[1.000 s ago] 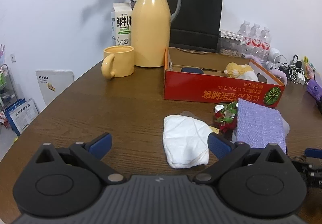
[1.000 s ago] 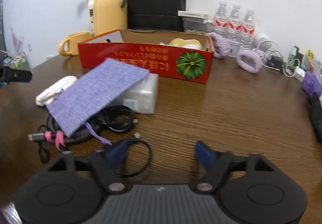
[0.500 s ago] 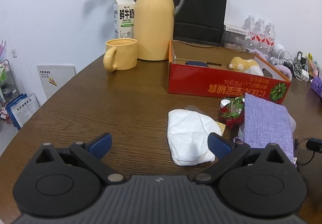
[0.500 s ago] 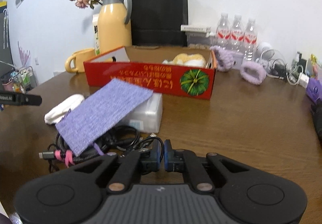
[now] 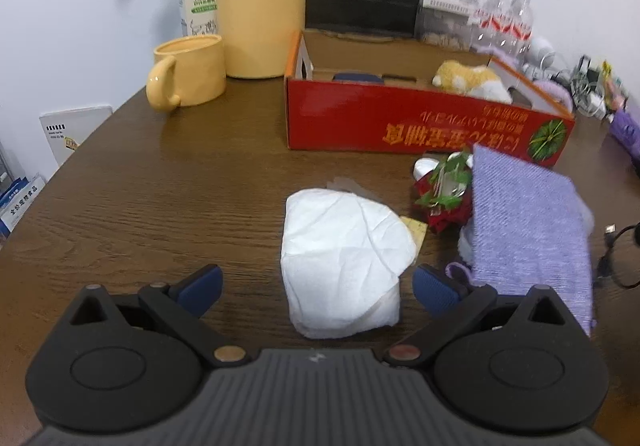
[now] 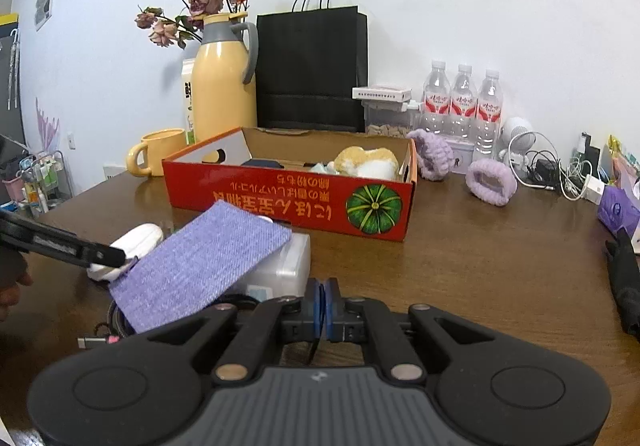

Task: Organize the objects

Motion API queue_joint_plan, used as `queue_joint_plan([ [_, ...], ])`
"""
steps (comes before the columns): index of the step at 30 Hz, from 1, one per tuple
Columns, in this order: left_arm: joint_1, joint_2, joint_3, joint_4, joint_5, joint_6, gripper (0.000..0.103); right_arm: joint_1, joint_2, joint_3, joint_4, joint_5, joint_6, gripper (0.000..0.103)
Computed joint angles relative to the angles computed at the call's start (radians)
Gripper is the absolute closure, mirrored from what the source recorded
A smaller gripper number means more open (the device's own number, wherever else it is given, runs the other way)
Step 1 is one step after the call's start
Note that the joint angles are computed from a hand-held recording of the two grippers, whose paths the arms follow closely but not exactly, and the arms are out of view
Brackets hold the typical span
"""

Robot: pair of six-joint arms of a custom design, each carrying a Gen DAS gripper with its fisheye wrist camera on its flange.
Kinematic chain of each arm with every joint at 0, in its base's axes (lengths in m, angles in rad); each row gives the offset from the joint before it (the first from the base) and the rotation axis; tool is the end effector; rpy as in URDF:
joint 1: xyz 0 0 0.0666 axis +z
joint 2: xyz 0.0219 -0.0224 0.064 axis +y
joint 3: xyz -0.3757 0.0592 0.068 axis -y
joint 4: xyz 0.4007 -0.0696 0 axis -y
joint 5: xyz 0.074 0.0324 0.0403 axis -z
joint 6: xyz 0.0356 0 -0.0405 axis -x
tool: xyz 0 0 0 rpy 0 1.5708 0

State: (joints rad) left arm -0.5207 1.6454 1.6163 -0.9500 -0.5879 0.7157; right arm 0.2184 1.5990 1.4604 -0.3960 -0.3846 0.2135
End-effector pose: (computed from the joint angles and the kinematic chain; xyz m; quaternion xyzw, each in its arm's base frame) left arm 0.5092 -0.2697 0.4024 -0.1732 0.9030 0.0641 0.3880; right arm 0.5725 0.1403 0.3942 -0.2752 0.8127 0.1672 0.4857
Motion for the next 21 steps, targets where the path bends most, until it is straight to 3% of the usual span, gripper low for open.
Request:
queue_joint_plan([
  [5, 0.017, 0.026, 0.021, -0.023, 0.036, 0.019, 0.000, 0.001, -0.005, -0.002, 0.011, -0.005, 0.001, 0.101],
  [13, 0.021, 0.011, -0.014, 0.040, 0.025, 0.004, 0.001, 0.003, -0.003, -0.001, 0.015, -0.011, 0.001, 0.101],
  [16, 0.013, 0.000, -0.027, 0.066, 0.003, -0.016, 0.030, 0.002, -0.004, -0.002, 0.017, -0.014, 0.002, 0.101],
  [18, 0.012, -0.006, -0.033, 0.071, 0.002, -0.013, 0.037, 0.004, -0.006, -0.003, 0.017, -0.011, 0.001, 0.101],
  [21, 0.011, -0.018, -0.046, 0.084, -0.002, -0.009, 0.040, 0.005, -0.009, -0.004, 0.020, -0.009, 0.000, 0.101],
])
